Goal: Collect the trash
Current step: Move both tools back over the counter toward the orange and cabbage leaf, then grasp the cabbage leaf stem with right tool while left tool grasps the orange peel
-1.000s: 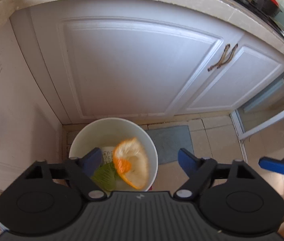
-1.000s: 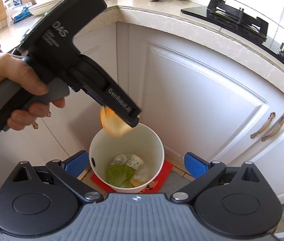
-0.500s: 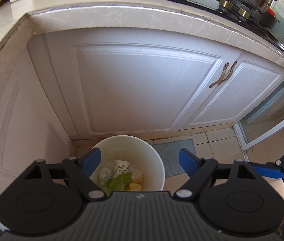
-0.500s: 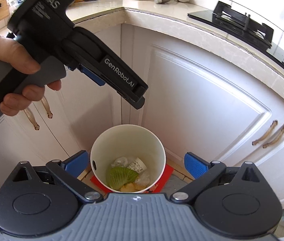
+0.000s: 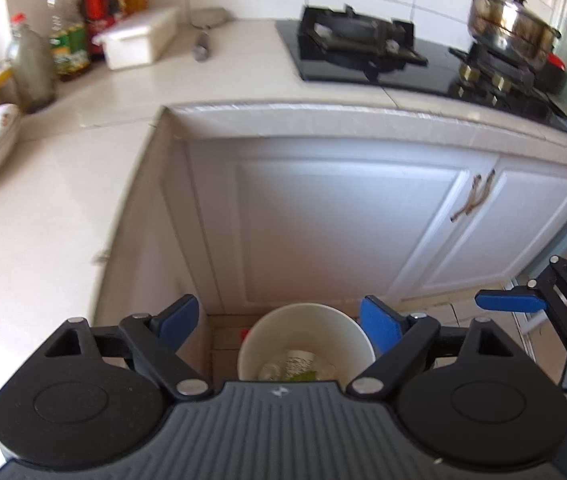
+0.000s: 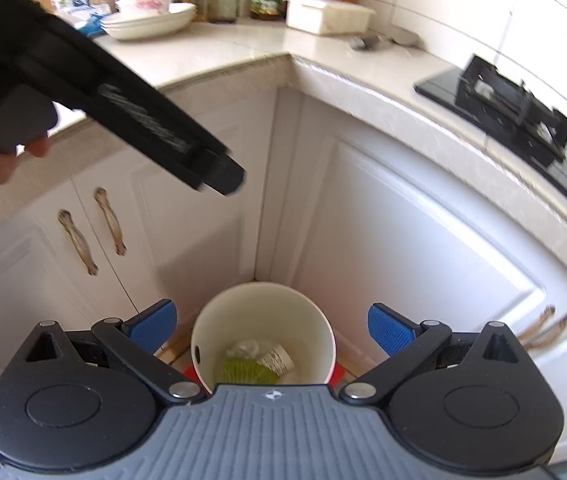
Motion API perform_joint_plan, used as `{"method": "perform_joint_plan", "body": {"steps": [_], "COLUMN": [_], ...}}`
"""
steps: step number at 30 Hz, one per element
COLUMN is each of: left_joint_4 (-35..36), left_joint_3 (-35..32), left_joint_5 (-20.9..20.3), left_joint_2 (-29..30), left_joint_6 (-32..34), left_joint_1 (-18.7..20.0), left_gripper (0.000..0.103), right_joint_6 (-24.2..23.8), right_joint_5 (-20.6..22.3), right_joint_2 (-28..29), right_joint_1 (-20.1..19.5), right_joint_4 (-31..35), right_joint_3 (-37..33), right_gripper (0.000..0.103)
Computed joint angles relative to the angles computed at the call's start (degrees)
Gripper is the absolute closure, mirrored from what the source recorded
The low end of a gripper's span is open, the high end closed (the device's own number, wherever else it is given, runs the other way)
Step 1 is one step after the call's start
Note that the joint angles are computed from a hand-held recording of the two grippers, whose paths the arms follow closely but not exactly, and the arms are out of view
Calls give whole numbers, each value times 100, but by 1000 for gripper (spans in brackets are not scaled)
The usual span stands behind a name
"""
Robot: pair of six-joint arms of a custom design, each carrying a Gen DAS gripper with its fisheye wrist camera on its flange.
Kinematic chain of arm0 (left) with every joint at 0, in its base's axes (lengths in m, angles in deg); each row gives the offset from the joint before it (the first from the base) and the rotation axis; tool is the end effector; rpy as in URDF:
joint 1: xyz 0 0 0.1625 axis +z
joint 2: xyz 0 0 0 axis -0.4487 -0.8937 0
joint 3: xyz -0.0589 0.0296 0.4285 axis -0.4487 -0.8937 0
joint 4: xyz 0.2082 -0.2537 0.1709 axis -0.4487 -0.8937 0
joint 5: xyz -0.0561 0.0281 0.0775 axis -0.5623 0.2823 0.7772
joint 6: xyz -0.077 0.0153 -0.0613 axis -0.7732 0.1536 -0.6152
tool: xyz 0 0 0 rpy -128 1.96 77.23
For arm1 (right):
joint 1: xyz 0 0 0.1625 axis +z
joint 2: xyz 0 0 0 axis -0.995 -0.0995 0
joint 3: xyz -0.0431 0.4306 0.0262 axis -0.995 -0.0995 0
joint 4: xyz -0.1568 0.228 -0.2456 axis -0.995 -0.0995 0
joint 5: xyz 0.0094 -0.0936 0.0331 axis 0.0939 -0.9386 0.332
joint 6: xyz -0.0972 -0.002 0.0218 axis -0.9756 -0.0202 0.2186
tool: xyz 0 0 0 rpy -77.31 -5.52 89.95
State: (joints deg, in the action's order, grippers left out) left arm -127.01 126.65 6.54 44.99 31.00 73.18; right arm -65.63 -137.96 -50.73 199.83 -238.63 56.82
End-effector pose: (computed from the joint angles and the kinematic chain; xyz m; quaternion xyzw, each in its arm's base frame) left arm -0.4173 -0.6801 0.2107 0.5387 0.8250 -0.0816 0.1500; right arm 0.2907 -0.5020 0.2587 0.0488 -0.8356 0.3430 0.4262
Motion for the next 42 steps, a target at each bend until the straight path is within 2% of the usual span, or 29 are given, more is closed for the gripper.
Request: {"method": "perform_joint_plan", "body": {"steps": [4, 9, 15, 23, 28, 33, 42], "left_joint_4": [-266, -595, -777, -908, -868, -833, -662], "left_joint_3": [39, 113, 139, 217, 208, 108, -351], "left_joint_5": [303, 933, 1714, 2554, 2908, 3095, 3220], "left_joint_2": [-260, -542, -786, -1077, -1178, -1180, -997], "left_joint_6": [-60, -102, -417, -971, -1266, -1434, -1600], "left_joint_1": [21, 93, 219, 430, 542, 619, 774], "left_gripper": [13, 13, 13, 13, 13, 13, 13], "right_joint_6": [-551, -1354, -2050, -2388, -2533, -2632, -2780], "right_joint_5": [223, 670, 1433, 2407, 2875, 3113, 3280], "right_joint_2": [123, 389, 852, 1579, 2089, 2541, 3290], "right_joint_1": [51, 84, 82, 48, -8, -48, -114], "right_joint_4": [17, 35, 430, 1599, 2313, 2897, 3802], "right_joint_3": [-436, -1110, -2152, -3548, -4377, -5128, -6522], "right_gripper": [0, 0, 0, 0, 0, 0, 0]}}
